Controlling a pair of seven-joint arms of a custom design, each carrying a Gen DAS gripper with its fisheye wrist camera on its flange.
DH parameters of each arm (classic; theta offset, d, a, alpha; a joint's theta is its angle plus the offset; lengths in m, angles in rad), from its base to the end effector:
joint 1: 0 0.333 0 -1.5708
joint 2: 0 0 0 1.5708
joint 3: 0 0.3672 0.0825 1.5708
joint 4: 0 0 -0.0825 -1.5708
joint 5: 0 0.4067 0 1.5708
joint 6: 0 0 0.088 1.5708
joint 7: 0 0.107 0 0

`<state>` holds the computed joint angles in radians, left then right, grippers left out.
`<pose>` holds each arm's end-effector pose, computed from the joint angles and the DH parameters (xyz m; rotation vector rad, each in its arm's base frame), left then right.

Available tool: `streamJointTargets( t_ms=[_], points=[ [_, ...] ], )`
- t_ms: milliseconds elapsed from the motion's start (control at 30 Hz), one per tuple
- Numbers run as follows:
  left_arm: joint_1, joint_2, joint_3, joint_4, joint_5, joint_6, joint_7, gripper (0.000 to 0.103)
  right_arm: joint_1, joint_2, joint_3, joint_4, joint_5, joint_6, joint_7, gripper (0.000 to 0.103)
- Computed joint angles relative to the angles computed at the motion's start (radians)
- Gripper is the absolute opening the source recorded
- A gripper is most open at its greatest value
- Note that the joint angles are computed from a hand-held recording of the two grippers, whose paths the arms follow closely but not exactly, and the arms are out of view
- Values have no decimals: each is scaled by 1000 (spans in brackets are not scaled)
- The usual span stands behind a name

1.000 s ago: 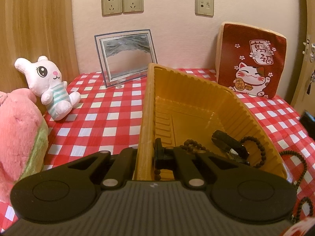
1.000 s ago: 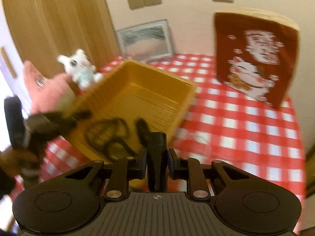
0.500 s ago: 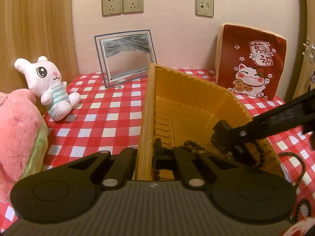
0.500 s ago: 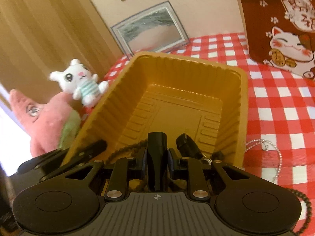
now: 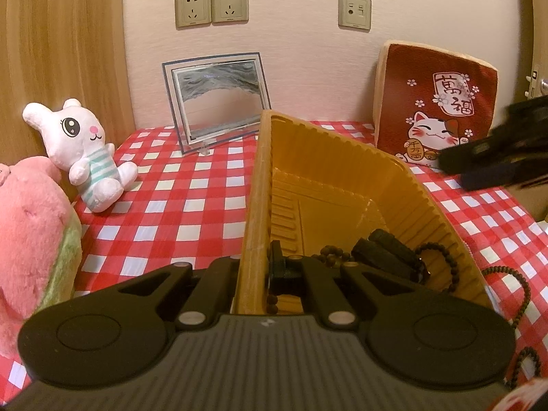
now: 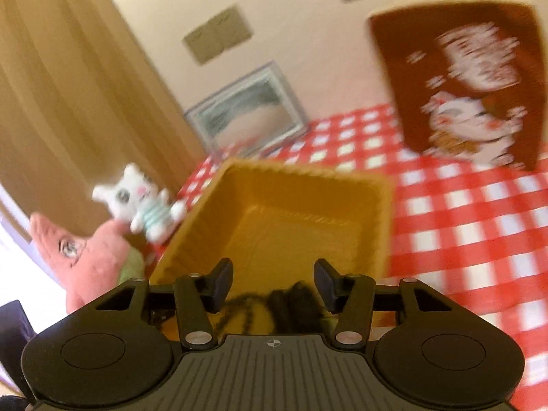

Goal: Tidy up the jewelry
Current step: 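Carry the black band to the tray and open the right tool, then move the right tool down to the long dark bead strand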

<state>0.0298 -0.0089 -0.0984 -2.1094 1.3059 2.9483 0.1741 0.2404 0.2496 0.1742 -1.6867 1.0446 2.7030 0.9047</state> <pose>0.5801 -0.1037 0.5198 -1.6907 1.4879 -0.7894 0.6678 0.2463 0.5693 -1.6609 1.2836 -0.0436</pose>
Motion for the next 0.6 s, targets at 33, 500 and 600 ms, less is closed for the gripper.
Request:
streamJointTargets(
  t_ms=[33,500,600],
  points=[
    [0,1,0,1,-5,0,3,3,-4,-15,-7,-16,-4,10,5,55],
    [0,1,1,0,-11,0,12,3,-26,-213,-109,-325,-271,-118,14,78],
    [-1,-1,0,-1,-13,-2,15,3,-9,-215,-107,-343,-310,-141,37,79]
  ],
)
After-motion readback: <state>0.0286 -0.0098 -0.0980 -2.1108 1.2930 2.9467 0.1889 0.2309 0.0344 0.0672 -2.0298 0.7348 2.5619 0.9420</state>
